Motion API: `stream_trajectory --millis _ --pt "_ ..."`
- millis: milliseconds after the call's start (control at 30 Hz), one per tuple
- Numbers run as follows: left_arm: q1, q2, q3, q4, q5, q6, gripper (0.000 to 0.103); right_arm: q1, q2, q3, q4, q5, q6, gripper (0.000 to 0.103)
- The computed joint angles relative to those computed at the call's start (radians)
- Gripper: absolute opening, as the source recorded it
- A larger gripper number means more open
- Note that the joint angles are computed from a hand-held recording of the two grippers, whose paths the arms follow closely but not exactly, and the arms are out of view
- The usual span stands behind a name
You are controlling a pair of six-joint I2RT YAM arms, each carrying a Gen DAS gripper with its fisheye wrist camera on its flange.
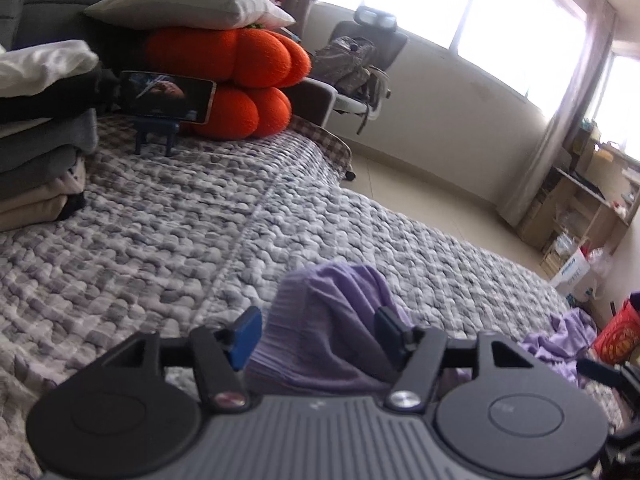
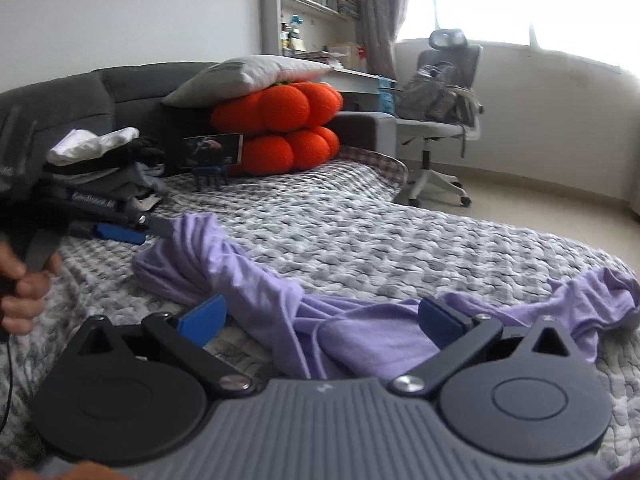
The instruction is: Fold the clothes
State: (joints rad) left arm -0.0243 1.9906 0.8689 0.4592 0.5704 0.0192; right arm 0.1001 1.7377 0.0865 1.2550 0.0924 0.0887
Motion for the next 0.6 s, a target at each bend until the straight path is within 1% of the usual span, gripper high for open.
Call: stream_trajectory --millis 67,167,233,267,300,333,367,400,433,467,600 --pt "0.008 0.004 0.011 -0.008 0.014 -0.014 0.065 -0.002 -0.013 0.002 -0.03 -0.022 -0.008 0.103" --pt "0.004 0.014 0.025 -0.015 0.012 -0.021 0.067 -0.005 -0.05 0.038 -0.17 -0.049 -0.014 0.103" --pt "-0.002 0.025 0.036 -0.023 0.006 -0.026 0.069 0.007 -0.048 0.06 -0.227 -0.049 -0.021 0.102" --pt "-0.004 0.033 0.042 -0.027 0.003 -0.029 0.07 0.016 -0.043 0.066 -0.242 -0.041 -0.028 0.091" --pt "-0.007 0.043 0.05 -0.03 0.0 -0.031 0.07 0.024 -0.038 0.072 -0.256 -0.033 -0.035 0.084" --pt "-0.009 0.054 0.059 -0.032 -0.003 -0.034 0.07 0.033 -0.026 0.08 -0.264 -0.009 -0.036 0.069" --pt "-0.011 0.066 0.068 -0.035 -0.007 -0.037 0.07 0.042 -0.014 0.088 -0.272 0.017 -0.036 0.056" --pt "-0.013 0.079 0.078 -0.04 -0.008 -0.039 0.07 0.051 -0.001 0.097 -0.28 0.043 -0.035 0.049" --pt "-0.015 0.093 0.09 -0.047 -0.007 -0.042 0.07 0.05 0.009 0.103 -0.277 0.057 -0.034 0.029" --pt "-0.017 0.105 0.098 -0.051 -0.004 -0.045 0.07 0.045 0.006 0.099 -0.262 0.063 -0.027 0.002" --pt "-0.022 0.126 0.098 -0.03 0.007 -0.057 0.069 0.035 -0.021 0.076 -0.193 0.093 -0.008 0.003"
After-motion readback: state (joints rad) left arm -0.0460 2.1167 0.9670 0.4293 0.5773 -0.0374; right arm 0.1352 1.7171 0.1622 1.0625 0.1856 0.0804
